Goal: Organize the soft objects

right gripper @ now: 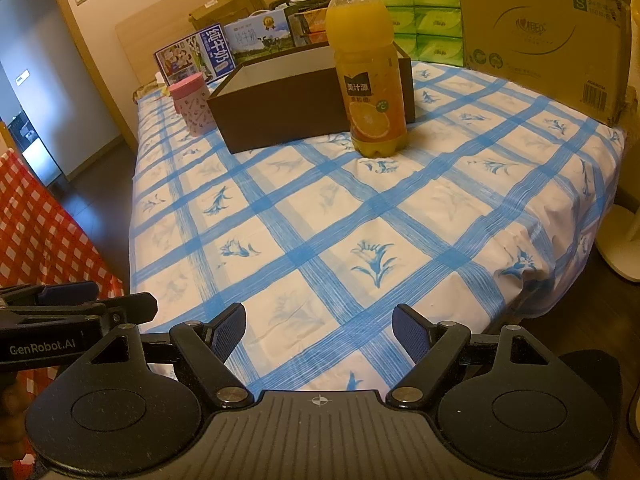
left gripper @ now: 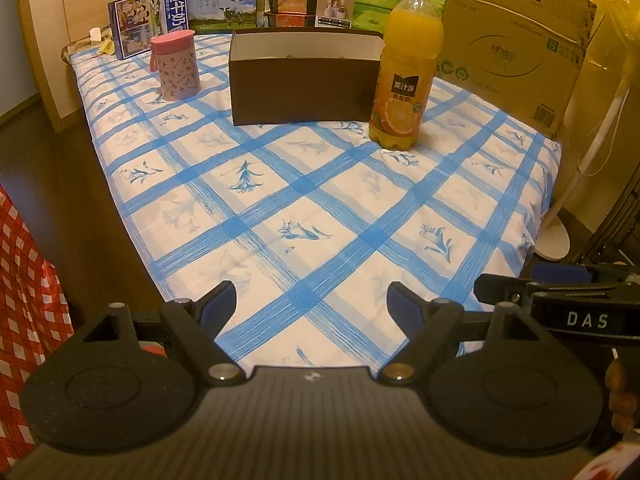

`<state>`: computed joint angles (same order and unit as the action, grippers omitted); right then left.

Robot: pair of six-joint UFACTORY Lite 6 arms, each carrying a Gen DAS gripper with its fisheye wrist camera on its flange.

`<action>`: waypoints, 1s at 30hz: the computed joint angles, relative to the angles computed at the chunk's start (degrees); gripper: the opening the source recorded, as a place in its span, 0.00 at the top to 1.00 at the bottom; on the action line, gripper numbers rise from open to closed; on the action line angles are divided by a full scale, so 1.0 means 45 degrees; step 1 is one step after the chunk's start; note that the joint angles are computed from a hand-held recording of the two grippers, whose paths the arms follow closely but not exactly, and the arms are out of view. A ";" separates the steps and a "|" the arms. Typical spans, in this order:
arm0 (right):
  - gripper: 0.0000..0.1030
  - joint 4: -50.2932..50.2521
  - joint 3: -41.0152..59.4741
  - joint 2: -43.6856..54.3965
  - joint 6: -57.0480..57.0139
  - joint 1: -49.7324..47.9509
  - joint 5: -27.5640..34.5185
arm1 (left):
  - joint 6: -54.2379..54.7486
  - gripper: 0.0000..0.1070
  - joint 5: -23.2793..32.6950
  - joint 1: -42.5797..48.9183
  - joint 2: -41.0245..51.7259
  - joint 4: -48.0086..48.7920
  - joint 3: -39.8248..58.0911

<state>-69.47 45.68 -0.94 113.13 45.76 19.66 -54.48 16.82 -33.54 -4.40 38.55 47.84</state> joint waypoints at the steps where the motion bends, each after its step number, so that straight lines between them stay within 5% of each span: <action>1: 0.22 0.0000 0.0000 0.0000 0.0000 0.0000 0.0000 | -0.0008 0.24 0.0026 -0.0016 0.0005 -0.0011 0.0021; 30: 0.22 -0.0179 -0.0070 -0.0034 0.0197 0.0034 0.0011 | -0.0080 0.24 0.0008 -0.0021 -0.0024 0.0063 -0.0017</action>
